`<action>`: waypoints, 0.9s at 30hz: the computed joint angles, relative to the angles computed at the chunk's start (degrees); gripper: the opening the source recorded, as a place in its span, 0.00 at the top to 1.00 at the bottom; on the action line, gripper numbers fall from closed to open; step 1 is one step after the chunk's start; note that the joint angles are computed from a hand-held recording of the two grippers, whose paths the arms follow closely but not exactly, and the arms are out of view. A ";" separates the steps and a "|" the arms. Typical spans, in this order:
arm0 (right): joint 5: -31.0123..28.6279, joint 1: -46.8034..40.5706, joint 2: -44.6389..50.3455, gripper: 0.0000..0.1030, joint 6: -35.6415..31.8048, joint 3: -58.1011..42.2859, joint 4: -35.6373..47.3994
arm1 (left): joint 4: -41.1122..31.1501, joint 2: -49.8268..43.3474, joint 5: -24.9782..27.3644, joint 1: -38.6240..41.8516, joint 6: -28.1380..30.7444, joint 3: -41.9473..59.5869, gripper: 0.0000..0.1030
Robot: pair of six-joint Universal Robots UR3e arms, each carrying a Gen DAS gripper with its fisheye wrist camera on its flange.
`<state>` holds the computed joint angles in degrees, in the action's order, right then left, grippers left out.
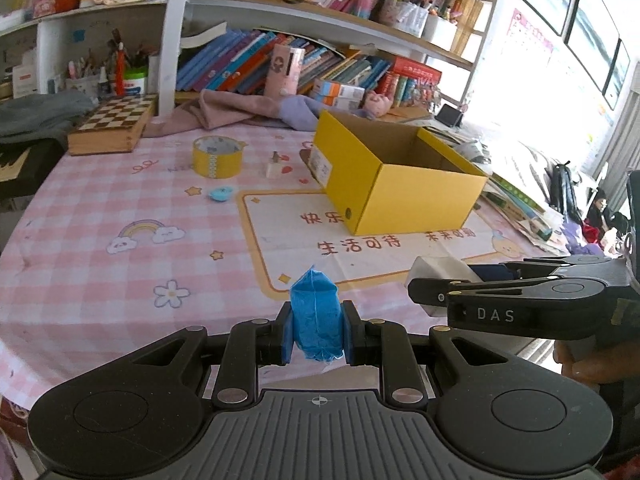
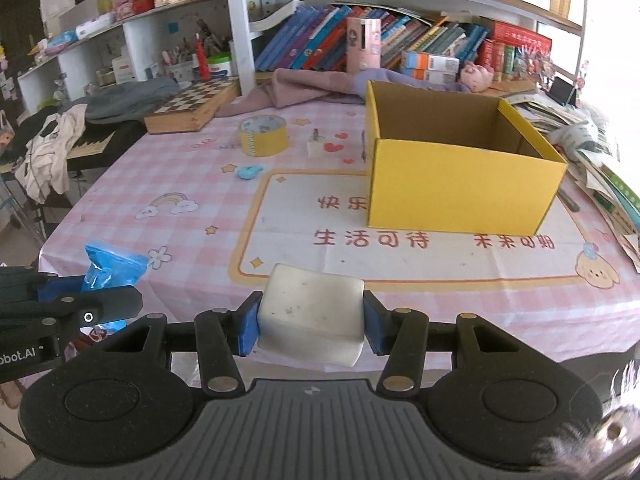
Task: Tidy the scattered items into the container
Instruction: 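Carry blue eraser with left tool while right tool carries sponge toward yellow box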
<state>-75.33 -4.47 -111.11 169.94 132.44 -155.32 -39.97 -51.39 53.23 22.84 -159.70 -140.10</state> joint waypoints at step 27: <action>6.05 -22.30 -20.00 0.53 -6.28 6.84 16.52 | 18.25 -26.96 4.97 -21.93 -5.95 11.73 0.79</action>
<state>-69.29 -26.77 -131.11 163.66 139.27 -138.80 -21.71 -78.34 58.20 0.91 -165.65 -128.37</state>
